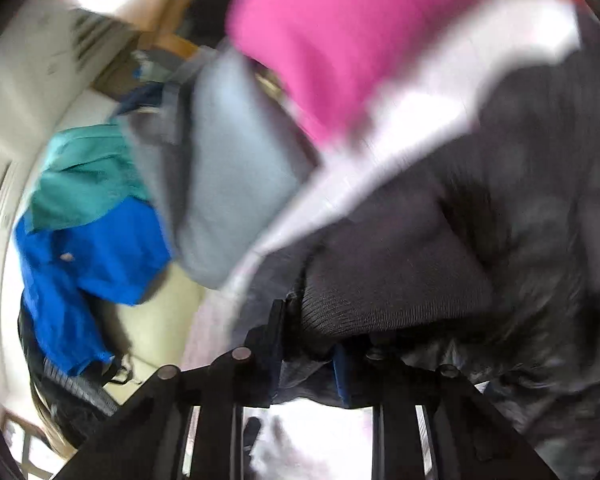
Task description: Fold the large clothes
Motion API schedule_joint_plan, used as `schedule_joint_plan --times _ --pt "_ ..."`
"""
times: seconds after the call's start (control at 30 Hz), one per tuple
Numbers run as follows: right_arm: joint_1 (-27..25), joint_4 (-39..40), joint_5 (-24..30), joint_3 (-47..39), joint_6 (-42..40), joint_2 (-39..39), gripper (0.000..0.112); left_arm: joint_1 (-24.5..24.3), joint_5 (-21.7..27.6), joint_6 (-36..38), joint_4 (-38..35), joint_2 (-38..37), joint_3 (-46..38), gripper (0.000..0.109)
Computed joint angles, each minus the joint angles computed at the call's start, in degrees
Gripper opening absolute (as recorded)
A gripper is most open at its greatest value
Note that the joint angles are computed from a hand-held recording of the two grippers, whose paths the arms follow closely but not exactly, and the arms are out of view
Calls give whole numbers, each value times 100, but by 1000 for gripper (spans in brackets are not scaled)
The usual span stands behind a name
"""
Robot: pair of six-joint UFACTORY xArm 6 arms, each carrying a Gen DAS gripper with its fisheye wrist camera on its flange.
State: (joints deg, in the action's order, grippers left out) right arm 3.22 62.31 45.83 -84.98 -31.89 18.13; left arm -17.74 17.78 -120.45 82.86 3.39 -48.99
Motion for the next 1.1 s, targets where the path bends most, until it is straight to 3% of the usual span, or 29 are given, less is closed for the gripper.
schedule_joint_plan --times 0.1,0.23,0.43,0.57,0.67,0.8,0.9,1.03,1.1 --pt "-249 14 -30 120 -460 -640 23 -2 -5 17 -20 -17 20 96" --pt "-987 -44 -27 32 -608 -1219 23 -25 42 482 -448 -8 2 96" --pt "-2339 -492 38 -559 -413 -1257 23 -145 273 2046 -2036 27 -124 96" --pt "-3177 -913 -1 -849 -378 -969 23 -39 -427 1820 -2462 -135 -34 96" --pt "-3567 -1218 8 -981 -332 -601 23 -237 -713 2010 -2693 -82 -318 96" --pt "-3876 -1563 -26 -695 -345 -122 23 -766 -754 2612 -3004 341 -1183 96" --pt "-3978 -1597 -34 -539 -411 208 23 -1201 -641 3513 -3786 923 -2107 96" --pt "-4085 -1298 31 -510 -770 417 23 -1697 -267 4681 -4703 1866 -3583 96" --pt "-4080 -1079 60 -499 -949 390 23 -1878 45 4898 -4825 2304 -4302 96"
